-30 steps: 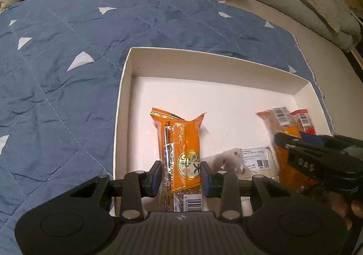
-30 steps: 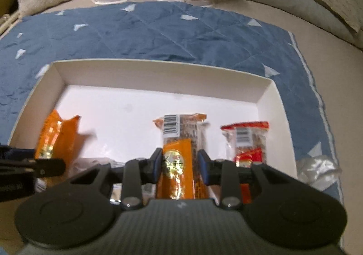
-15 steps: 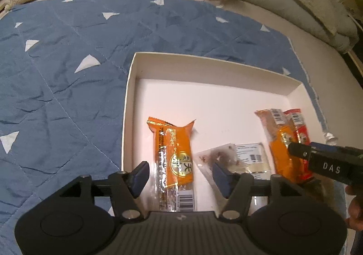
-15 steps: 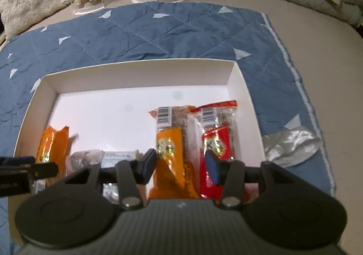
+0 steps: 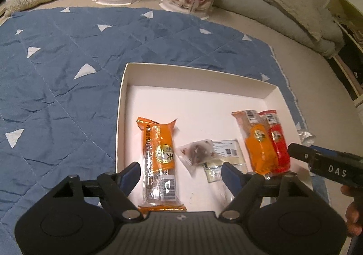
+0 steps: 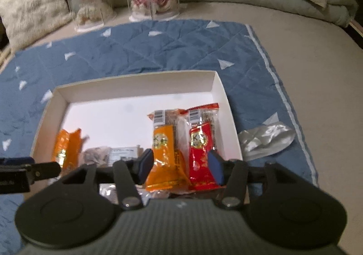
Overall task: Organize snacks
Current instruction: 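Open both tools to release the orange bars into the tray, then move both tools toward the brown chocolate bar and clear sweet on the mat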
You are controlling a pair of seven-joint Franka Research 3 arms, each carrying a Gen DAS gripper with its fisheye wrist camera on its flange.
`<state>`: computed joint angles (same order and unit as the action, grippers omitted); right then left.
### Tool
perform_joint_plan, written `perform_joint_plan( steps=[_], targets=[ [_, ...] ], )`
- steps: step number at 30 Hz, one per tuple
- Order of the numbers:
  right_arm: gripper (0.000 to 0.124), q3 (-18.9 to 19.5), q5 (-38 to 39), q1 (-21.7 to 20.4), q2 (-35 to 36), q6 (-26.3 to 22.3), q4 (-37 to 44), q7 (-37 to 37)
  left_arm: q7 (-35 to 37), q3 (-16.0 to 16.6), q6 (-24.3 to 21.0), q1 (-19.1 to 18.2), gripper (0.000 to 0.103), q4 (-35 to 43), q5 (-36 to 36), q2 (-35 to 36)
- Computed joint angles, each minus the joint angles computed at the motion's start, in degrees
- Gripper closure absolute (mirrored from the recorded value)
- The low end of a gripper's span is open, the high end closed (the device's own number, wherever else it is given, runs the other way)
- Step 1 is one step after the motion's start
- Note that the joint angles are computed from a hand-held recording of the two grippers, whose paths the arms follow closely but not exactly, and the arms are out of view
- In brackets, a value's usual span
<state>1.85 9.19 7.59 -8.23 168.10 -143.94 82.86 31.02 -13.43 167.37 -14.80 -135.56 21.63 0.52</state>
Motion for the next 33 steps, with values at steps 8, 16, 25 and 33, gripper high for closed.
perform_joint_plan(
  steps=[8,16,25,33],
  targets=[
    [0.05,1.33,-0.32,-0.41,-6.74,1.59,-4.96,0.87,-3.9,-0.69,-0.71,0.68,0.006,-2.88,6.2,-4.69],
    [0.022,8.53,-10.99,-7.68,-11.44,1.2,-7.82,11.33,-6.95,-1.66,-1.17,2.76,0.0,-5.76,9.96,-8.54],
    [0.021,6.33,-10.47,-4.09,-12.33,2.82,-8.82,9.46,-7.34,-1.66,-0.44,5.32,0.0,-9.8,12.11,-13.25],
    [0.021,8.87,-11.53,-4.14,-10.03,4.26,-7.3,11.24,-6.69,-1.19,-1.42,8.17,0.0,-14.25,10.28,-18.09]
  ],
)
